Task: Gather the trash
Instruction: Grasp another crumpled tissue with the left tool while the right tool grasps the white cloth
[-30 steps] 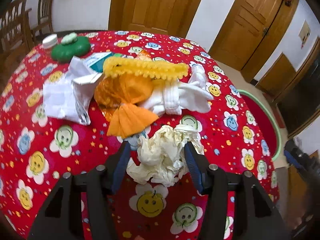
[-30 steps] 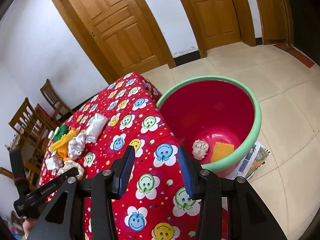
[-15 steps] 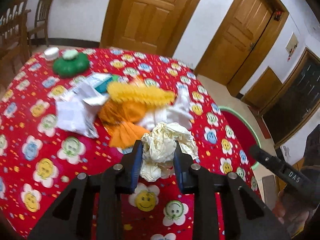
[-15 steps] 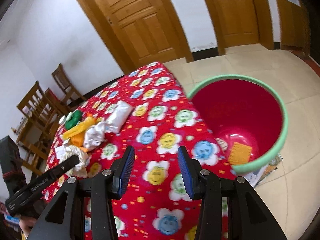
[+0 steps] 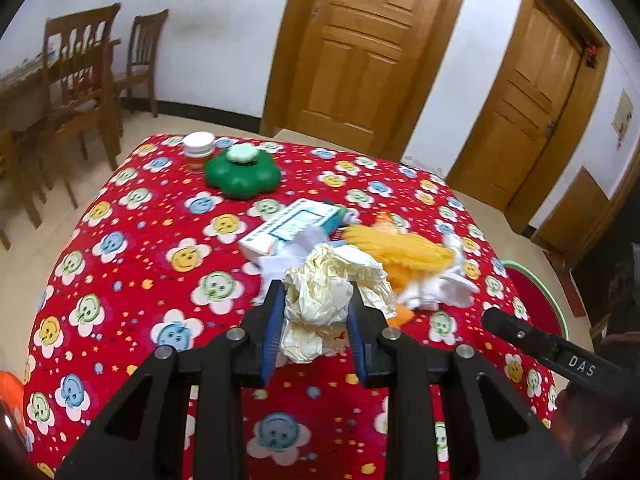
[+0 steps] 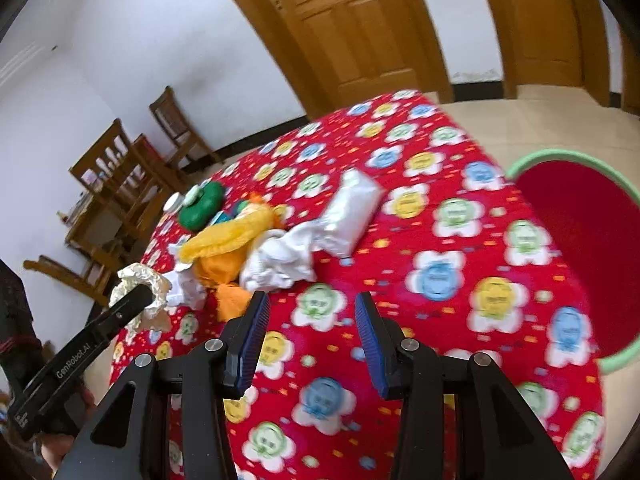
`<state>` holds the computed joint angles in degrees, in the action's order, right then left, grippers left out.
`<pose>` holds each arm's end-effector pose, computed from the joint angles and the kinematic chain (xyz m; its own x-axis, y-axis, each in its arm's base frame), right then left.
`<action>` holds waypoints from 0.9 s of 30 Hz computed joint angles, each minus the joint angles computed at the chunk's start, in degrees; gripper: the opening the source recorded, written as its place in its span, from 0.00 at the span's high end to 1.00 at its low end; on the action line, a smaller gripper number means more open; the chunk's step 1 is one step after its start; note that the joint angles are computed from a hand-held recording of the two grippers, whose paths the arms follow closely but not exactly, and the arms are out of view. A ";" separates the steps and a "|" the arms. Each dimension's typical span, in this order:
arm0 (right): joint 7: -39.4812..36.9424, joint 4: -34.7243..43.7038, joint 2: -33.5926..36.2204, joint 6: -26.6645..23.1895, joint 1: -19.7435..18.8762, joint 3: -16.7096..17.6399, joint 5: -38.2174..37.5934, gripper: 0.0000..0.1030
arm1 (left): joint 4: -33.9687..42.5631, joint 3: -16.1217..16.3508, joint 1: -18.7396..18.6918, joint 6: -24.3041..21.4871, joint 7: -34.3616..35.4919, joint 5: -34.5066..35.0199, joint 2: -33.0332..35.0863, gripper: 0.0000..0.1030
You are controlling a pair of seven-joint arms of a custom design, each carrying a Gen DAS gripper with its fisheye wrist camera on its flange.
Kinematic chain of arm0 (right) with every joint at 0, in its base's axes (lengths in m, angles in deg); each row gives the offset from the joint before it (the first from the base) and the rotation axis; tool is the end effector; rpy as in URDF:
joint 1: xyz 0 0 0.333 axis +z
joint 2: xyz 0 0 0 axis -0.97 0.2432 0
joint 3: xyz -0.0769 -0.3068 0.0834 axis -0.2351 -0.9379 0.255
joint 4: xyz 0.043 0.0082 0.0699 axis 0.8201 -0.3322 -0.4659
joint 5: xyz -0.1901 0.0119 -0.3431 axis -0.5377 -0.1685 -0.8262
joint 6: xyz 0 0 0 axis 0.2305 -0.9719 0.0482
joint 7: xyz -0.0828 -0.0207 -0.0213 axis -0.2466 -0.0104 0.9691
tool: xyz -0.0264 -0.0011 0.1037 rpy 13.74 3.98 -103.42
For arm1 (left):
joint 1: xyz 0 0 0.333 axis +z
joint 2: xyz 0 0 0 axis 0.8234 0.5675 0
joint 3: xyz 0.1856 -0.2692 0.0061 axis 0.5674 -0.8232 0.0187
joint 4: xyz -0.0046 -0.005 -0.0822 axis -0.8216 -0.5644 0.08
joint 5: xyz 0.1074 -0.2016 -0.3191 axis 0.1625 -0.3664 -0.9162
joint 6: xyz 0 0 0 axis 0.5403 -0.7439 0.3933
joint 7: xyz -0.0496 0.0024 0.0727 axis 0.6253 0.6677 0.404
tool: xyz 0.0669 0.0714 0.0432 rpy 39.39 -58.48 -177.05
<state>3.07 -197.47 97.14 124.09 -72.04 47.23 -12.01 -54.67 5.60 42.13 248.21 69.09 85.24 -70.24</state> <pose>0.6287 0.1797 0.3593 0.0880 -0.8908 -0.4459 -0.8251 0.1856 -0.5336 0.6128 -0.1261 0.3623 0.0432 -0.9666 0.2528 -0.6849 -0.2128 -0.6968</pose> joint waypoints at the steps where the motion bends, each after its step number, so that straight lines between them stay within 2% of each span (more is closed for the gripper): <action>1: 0.08 0.72 0.55 -0.62 0.04 0.07 -0.21 0.56 | 0.07 -0.85 1.14 -0.03 -0.20 -0.04 0.23 0.72; 6: 5.66 5.97 4.81 -2.95 3.34 -2.94 -6.33 0.56 | 0.08 -5.29 6.42 0.53 -0.63 0.66 1.07 0.72; 14: 10.15 11.71 9.81 -4.52 3.24 -1.74 -11.44 0.56 | 0.04 -10.45 12.45 1.52 -1.33 2.35 2.01 0.72; 15: 10.77 12.16 10.28 -4.50 3.38 -1.85 -12.12 0.57 | -0.02 -10.73 12.76 1.58 -1.38 2.56 2.01 0.72; 16: 11.32 12.24 10.54 -4.09 3.46 -1.85 -12.63 0.68 | -0.13 -10.87 12.91 1.64 -1.45 2.71 1.95 0.72; 19: 11.99 11.39 10.18 -2.79 3.29 -1.52 -14.29 0.80 | -0.33 -12.08 14.07 1.89 -1.63 3.44 1.91 0.72; 24: 9.83 7.22 7.41 1.78 0.20 2.22 -14.62 0.81 | -0.94 -14.01 15.54 2.32 -2.08 4.64 1.30 0.72; 27: 7.24 4.13 5.15 3.90 -3.66 6.45 -12.91 0.81 | -1.44 -15.31 16.55 2.63 -2.53 5.50 0.73 0.72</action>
<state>10.30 -193.34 102.29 127.99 -75.70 53.67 -24.92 -56.10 -9.71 58.68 250.84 66.56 90.74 -69.51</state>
